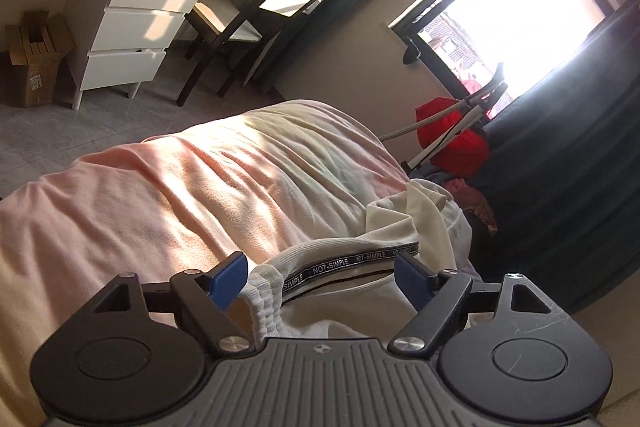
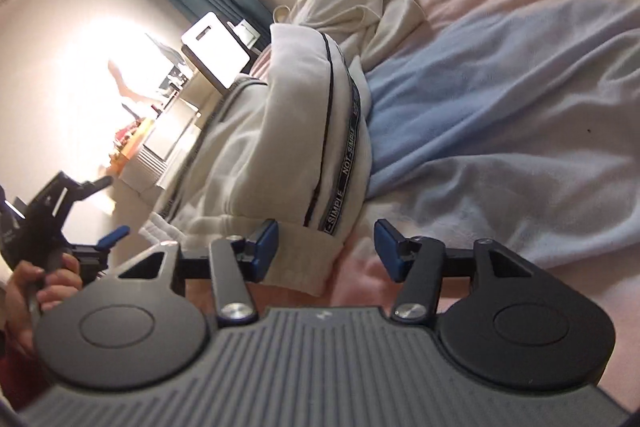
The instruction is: Fold clothes
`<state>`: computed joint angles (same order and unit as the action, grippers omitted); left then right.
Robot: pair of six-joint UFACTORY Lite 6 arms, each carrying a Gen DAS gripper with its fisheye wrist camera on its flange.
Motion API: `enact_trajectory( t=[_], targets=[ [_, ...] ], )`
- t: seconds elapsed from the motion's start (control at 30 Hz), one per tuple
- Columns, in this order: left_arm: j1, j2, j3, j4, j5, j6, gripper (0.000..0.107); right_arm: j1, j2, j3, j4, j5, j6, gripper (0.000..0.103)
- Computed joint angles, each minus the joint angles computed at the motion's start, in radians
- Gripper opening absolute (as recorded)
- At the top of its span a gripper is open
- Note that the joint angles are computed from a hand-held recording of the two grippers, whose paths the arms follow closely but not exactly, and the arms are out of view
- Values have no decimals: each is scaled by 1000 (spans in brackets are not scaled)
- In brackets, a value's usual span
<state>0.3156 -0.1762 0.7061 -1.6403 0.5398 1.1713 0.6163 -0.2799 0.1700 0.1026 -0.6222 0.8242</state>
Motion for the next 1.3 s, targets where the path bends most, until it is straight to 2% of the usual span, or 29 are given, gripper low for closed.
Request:
enact_trajectory(
  t=[0.07,0.13,0.23,0.37,0.47,0.5,0.63,0.67,0.73,0.8,0.87,0.93,1.03,1.07,1.13,1.27,1.3],
  targets=[
    [2,92,64,50,18,-4,82,-84,120,15,-203,-141,172,57],
    [-3,149,93,77,-13,-10,82,-129,199,36,-297,-245,265,57],
    [-27,262,159,99,-70,-33,82,-107,276,87,-283,-246,235,59],
    [28,356,206,162,33,-165,82,-68,324,141,-257,-217,170,61],
    [76,406,213,140,120,-164,80,-48,329,160,-251,-213,154,60],
    [78,407,210,151,130,-183,78,-19,313,171,-201,-174,100,60],
    [70,431,209,157,151,-231,72,149,236,205,196,-34,-289,38],
    [63,439,208,139,152,-223,69,181,217,205,288,-28,-364,30],
    [46,401,189,159,118,-231,61,206,144,168,381,-46,-419,27],
    [14,374,182,166,64,-223,48,224,67,122,428,-59,-440,25],
    [-9,327,155,151,18,-182,21,247,23,96,473,-64,-456,24],
    [-28,279,132,104,-2,-115,18,274,10,86,509,-66,-461,24],
    [-55,208,111,-30,-33,38,16,291,29,79,458,-71,-322,23],
    [-61,200,132,-32,-40,33,16,294,56,97,420,-75,-270,23],
    [-70,226,248,81,-76,-66,15,301,111,137,349,-85,-173,23],
    [-63,424,650,400,-121,-275,15,327,391,399,250,-167,-40,22],
    [-79,479,755,488,-160,-335,15,326,472,486,217,-185,0,21]
  ],
)
